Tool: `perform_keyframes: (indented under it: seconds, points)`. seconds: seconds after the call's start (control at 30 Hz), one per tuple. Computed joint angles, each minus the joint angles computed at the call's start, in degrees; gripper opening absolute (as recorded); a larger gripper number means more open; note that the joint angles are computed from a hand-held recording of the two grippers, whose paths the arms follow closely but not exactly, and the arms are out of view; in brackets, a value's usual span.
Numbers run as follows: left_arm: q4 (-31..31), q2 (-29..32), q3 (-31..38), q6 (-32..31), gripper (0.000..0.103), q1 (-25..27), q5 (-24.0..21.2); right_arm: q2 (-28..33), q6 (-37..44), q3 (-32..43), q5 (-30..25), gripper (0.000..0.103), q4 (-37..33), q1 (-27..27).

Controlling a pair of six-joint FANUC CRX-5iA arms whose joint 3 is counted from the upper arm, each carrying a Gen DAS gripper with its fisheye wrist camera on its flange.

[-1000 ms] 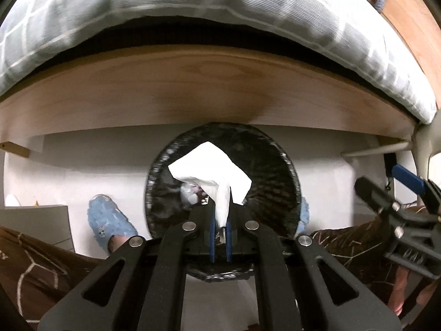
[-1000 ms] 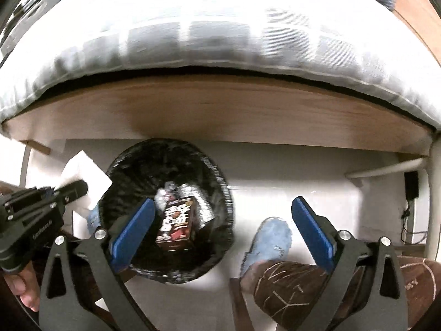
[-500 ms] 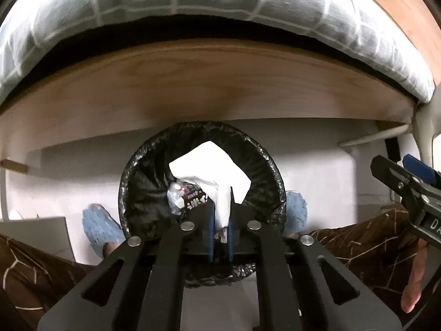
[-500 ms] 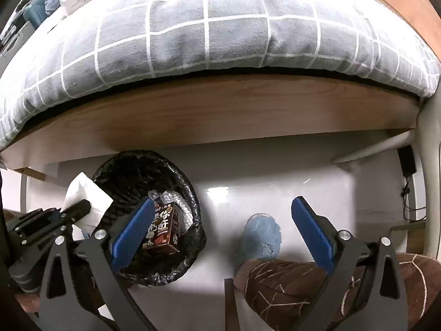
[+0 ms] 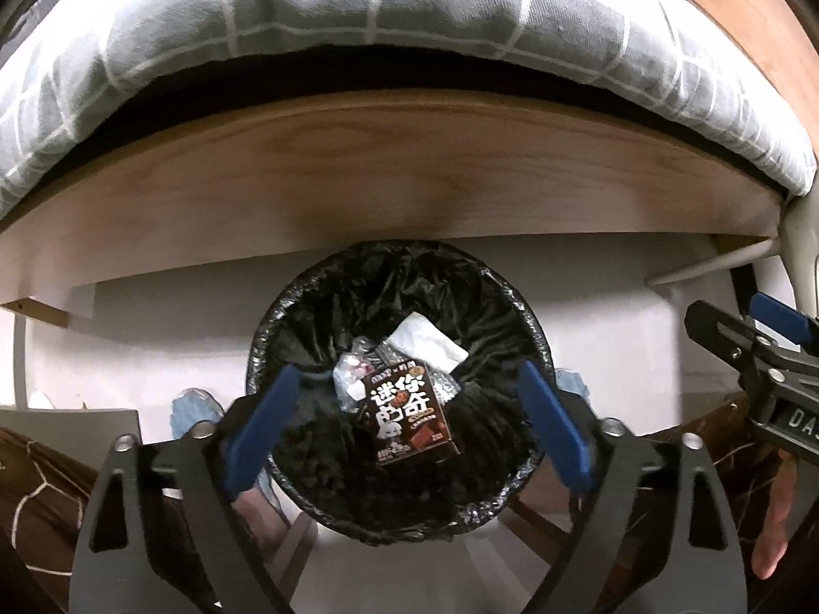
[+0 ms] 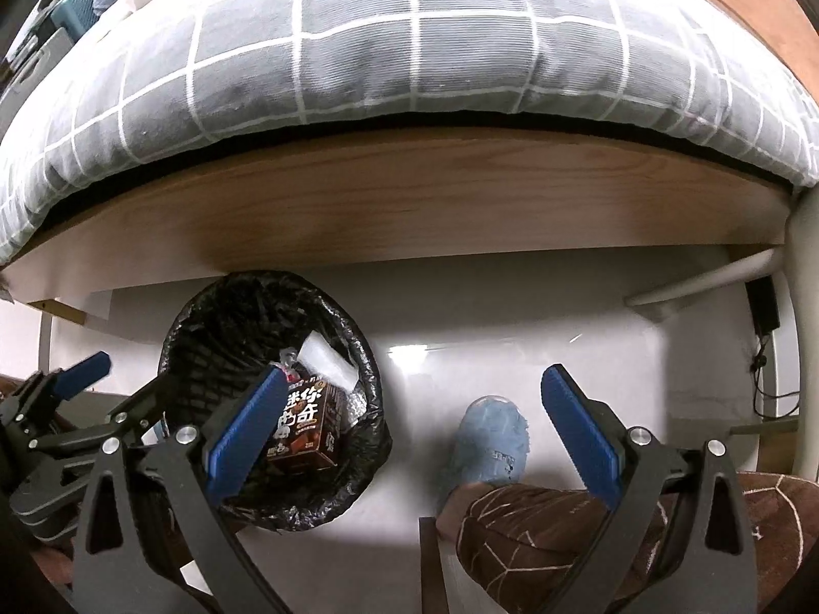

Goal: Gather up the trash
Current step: 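Move both tools back over the remaining items on the bed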

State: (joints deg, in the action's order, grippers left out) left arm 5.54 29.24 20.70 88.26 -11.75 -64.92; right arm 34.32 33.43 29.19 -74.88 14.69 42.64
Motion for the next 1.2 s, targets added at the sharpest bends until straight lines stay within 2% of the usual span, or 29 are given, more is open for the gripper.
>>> perform_keyframes:
  seconds: [0.13, 0.67, 0.93, 1.2]
  points:
    - [-0.35, -1.57, -1.3, -0.26, 0.097, 0.57, 1.19, 0.48, 0.62, 0.45, 0.46, 0.095, 0.26, 0.36]
    - [-1.09, -8.54, -3.32, 1.28, 0.097, 4.62, 3.74, 2.21, 2.18, 7.76, 0.34, 0.095, 4.49, 2.61]
    - [-0.85, -10.19, -1.54, 1.92, 0.097, 6.7, 2.97, 5.59, 5.14, 16.98, -2.43, 0.095, 7.33, 3.47]
    - [-1.17, -9.21, 4.2, 2.43, 0.097, 7.95, 1.19, 10.46, 8.18, 28.59, -5.76, 0.095, 10.38, 3.57]
